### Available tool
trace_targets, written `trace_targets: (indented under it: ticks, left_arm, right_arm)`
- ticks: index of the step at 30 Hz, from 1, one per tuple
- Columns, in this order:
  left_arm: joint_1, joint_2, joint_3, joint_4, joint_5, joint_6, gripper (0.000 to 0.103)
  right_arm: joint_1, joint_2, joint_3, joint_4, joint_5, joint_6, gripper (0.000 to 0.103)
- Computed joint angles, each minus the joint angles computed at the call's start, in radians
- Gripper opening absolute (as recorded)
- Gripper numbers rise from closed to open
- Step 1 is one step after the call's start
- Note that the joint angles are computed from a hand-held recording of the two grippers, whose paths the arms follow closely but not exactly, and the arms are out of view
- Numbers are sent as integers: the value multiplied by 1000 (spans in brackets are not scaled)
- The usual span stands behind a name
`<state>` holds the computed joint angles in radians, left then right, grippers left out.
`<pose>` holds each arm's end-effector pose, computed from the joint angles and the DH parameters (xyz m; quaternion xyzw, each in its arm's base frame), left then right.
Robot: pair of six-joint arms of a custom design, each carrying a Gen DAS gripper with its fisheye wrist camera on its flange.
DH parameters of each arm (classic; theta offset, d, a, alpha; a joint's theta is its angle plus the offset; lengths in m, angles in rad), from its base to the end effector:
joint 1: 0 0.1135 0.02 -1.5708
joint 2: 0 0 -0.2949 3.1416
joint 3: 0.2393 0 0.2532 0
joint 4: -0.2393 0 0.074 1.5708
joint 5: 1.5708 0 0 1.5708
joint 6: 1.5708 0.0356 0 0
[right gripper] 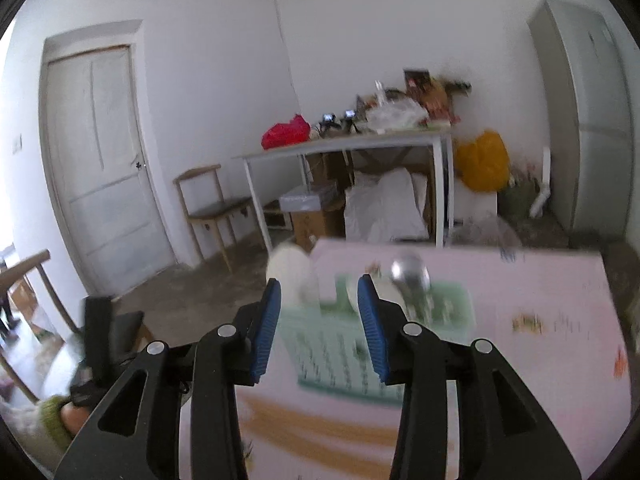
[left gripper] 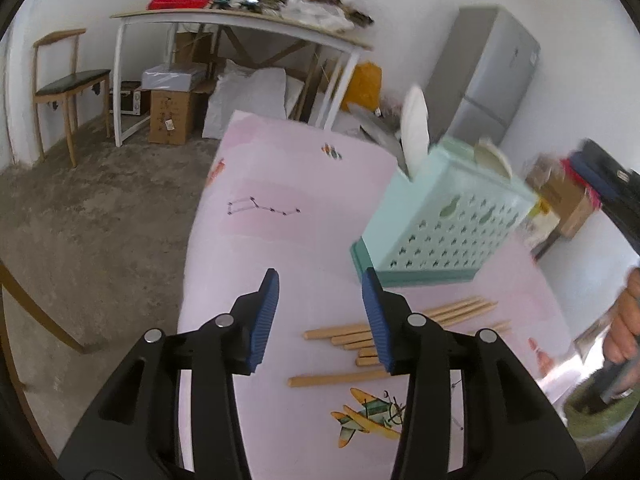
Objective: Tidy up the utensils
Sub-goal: 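Move the left tool down to the wooden chopsticks and close on them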
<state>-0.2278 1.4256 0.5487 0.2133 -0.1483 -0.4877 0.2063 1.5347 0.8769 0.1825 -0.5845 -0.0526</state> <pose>0.2611 -0.0551 0.1873 -0.1483 0.8846 -0.0907 0.4326 0.3218 0.0874 0.2579 -0.2543 0.7913 0.2835 0.4783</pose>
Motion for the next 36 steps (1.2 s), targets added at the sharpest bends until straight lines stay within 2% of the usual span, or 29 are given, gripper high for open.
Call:
trace_targets:
  ticks: [6,8,9,11,15,18,23,29,36]
  left_arm:
    - [-54,172,146,-73,-32,111,38]
    - [-65,226,202,-115,-39,145,26]
    - [-69,243,217,-126,-43,150,24]
    - [-68,289,257,-155,-32,167,14]
    - [-67,356,325,-221,-50,186,2]
    - [-76,365,346,-245,-68,205,0]
    - [-92,346,349,-292,-34,212,0]
    - [-131,284,304,-334,68,180,0]
    - [-175,210,212,-314,230,58,0]
  right_arm:
    - [-70,51,-78,-222,-57,-47,39]
    - [-74,102,-89,-273,-52,-42,39]
    - [-78,133,-92,-293,-56,-36,39]
    - [-79,193,-90,-316,-70,-12,39]
    - [-63,266,-78,-315,-62,30,39]
    - [-61,296,-69,-299,-74,63,39]
    - [-48,317,-31,-298,-71,121,39]
    - [-56,312,-26,-310,-63,131,39]
    - [-74,300,-24,-329,-29,143,37]
